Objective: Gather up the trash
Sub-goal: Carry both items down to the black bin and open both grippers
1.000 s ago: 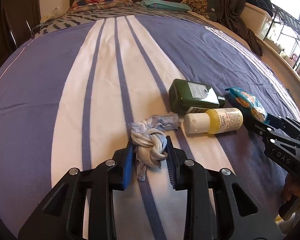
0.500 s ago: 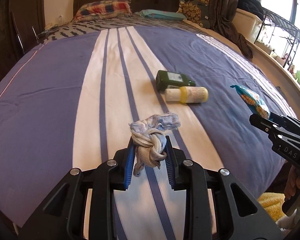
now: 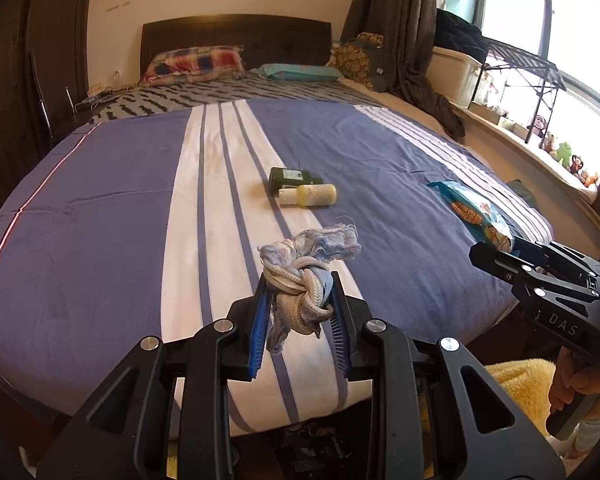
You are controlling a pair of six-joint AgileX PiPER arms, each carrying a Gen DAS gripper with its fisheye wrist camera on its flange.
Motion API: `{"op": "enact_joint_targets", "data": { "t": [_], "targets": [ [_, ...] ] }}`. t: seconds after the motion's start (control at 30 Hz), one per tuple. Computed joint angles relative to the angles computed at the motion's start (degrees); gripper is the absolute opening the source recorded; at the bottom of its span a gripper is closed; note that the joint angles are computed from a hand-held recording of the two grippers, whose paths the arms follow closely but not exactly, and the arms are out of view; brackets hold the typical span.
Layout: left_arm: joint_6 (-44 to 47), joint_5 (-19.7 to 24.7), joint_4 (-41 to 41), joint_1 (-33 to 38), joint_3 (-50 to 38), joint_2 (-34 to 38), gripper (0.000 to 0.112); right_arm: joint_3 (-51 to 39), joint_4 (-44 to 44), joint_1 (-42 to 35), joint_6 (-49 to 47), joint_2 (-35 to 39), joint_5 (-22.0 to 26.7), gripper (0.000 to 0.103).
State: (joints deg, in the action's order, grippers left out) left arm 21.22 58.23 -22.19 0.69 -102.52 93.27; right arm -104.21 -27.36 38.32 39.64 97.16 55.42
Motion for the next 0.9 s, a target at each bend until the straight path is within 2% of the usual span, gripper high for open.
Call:
{"op": "enact_joint_targets", "data": {
  "t": [0.27, 0.43, 0.67, 0.9],
  "targets": [
    [5.97, -1.63, -5.27, 2.79, 15.26, -12.24, 0.026, 11.10, -3.79, 5.20, 8.16, -7.40, -1.55, 0.044],
    [8.01, -2.27, -5.75, 3.30, 23.67, -16.56, 0.026, 17.96, -3.63, 7.18, 11.41, -10.69, -2.73, 0.045],
    [9.45, -3.67, -5.50, 3.40, 31.59, -18.36, 0.026, 25.86, 1.34, 6.89, 11.71, -12.44, -5.45, 0.045],
    [10.18, -5.23, -5.09, 3.29, 38.83, -17.47, 0.026, 31.12, 5.90, 6.93, 10.82, -10.67, -6.50, 0.045]
  ]
}}
